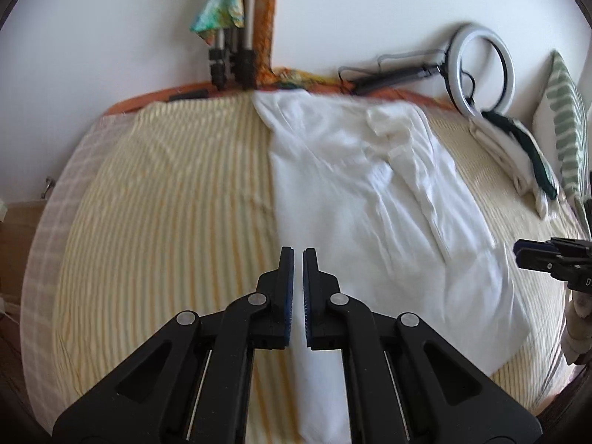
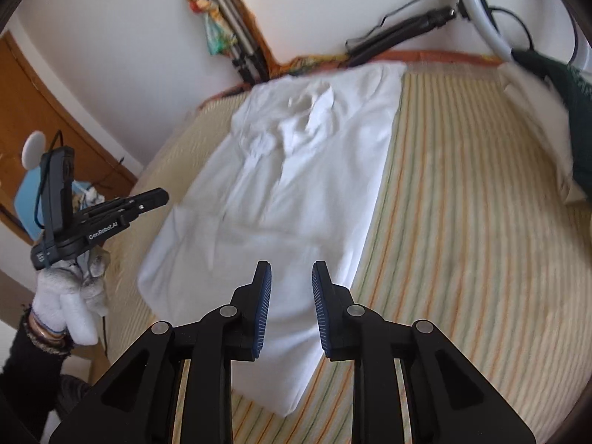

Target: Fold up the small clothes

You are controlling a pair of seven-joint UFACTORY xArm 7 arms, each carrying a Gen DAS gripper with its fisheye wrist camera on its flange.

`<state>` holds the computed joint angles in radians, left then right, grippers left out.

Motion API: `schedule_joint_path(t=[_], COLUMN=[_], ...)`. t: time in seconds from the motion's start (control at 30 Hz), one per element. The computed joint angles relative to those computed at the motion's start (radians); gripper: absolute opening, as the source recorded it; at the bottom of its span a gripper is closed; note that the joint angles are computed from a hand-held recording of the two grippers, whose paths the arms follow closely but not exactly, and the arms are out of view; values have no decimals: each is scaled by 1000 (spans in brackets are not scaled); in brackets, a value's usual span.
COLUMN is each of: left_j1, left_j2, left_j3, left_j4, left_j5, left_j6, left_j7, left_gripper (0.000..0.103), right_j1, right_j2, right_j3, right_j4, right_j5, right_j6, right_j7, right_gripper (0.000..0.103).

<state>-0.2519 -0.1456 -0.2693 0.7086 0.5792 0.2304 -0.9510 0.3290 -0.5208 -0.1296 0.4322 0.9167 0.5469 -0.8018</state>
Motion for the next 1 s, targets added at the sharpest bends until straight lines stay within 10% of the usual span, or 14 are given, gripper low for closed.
schedule_joint_path(t=[0.2, 0.27, 0.33, 0.53, 0.83, 1.0], left_j1=[-1, 5, 33, 96, -18, -9], left_j2=[145, 210, 275, 487, 695, 747], left_j3=[95, 107, 93, 38, 153, 130], left_j4=[144, 196, 248, 469, 745, 803], left_j5=[-178, -375, -540, -766, -650, -654], left_j6=[-39, -64, -99, -56, 33, 19], left_j7=[271, 441, 572, 779, 735, 757], left_gripper=[8, 42, 47, 47, 45, 10], right_j1=[50, 30, 6, -95, -172, -214], right_j2=[132, 216, 318, 597, 793, 840], right_j3=[-50, -52, -44, -31, 72, 141], right_j4=[123, 194, 278, 536, 741, 797], right_j5=[156, 182, 202, 316, 239, 206], right_j6=[-125, -107, -97, 2, -15, -20], right_j7=[-156, -185, -188, -146, 1, 18], right_gripper=[35, 42, 42, 42, 42, 38])
